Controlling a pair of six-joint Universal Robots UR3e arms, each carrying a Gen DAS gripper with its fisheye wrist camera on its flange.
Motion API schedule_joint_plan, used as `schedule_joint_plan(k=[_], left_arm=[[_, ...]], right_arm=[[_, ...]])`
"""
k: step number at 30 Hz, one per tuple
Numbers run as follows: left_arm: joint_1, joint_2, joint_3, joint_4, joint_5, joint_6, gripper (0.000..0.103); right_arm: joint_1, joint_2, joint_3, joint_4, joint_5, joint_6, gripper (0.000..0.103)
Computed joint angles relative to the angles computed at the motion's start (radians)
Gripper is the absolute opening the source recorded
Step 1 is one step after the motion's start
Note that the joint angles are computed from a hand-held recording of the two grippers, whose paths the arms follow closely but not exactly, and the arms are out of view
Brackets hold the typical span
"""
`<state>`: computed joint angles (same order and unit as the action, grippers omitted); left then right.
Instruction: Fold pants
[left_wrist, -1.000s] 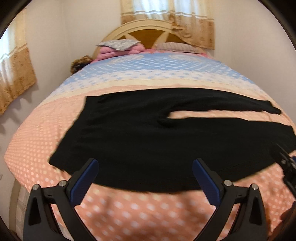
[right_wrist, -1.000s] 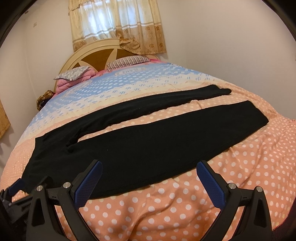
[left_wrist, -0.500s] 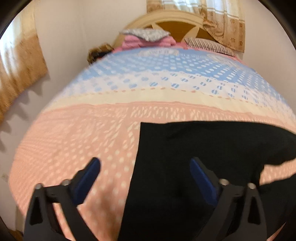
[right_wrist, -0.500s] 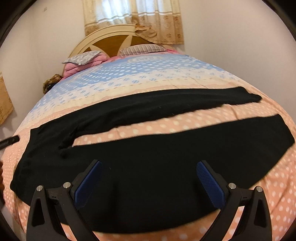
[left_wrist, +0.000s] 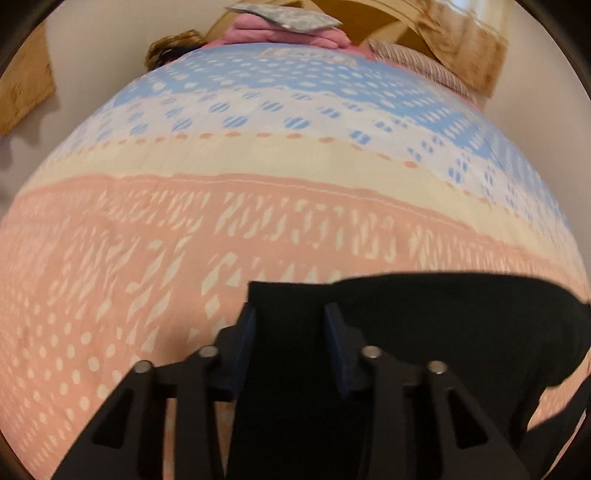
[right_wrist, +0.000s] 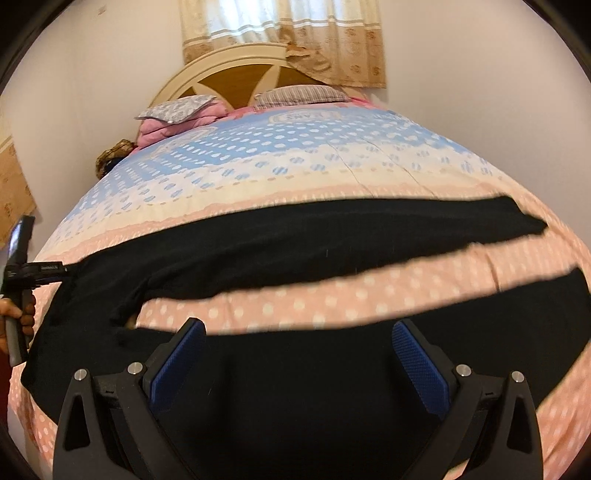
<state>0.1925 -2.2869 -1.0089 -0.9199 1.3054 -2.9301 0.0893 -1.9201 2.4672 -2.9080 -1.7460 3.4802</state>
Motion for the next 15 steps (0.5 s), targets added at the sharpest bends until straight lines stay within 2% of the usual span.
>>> schedule_joint_plan(k=[1,2,3,5,8,11,15], left_arm=[[0.011,0.016,-0.041,0.042,-0.022,-0.004,0.022],[0.017,0.029,-0.07,0.065,-0.037,0.002,0.019],[0.012,0.03,-0.075,0.076,-0.031,0.001,0.018],[0.001,0.044,-0.104,0.116,-0.014,-0.001,0.015],[-0.019,0.047,-0.113,0.16,0.022,-0.006,0.014],[-0.033,0.057,-0.134,0.195,0.053,-0.012,0.014],[-0.043,0.013,-0.069,0.165,0.077,-0.013,0.014]], right_arm=[[-0.053,-0.009,-0.012,0.017,0.047,-0.045,0.101],[-0.115,-0.009,-0.029,0.027,0.105,-0.099,0.1],[-0.158,0.002,-0.047,0.032,0.154,-0.143,0.098],[-0.243,0.062,-0.107,0.037,0.255,-0.248,0.086],[-0.311,0.25,-0.285,0.092,0.353,-0.392,0.082],[-0.335,0.483,-0.546,0.23,0.404,-0.519,0.082],[-0.342,0.717,-0.837,0.388,0.423,-0.662,0.082]])
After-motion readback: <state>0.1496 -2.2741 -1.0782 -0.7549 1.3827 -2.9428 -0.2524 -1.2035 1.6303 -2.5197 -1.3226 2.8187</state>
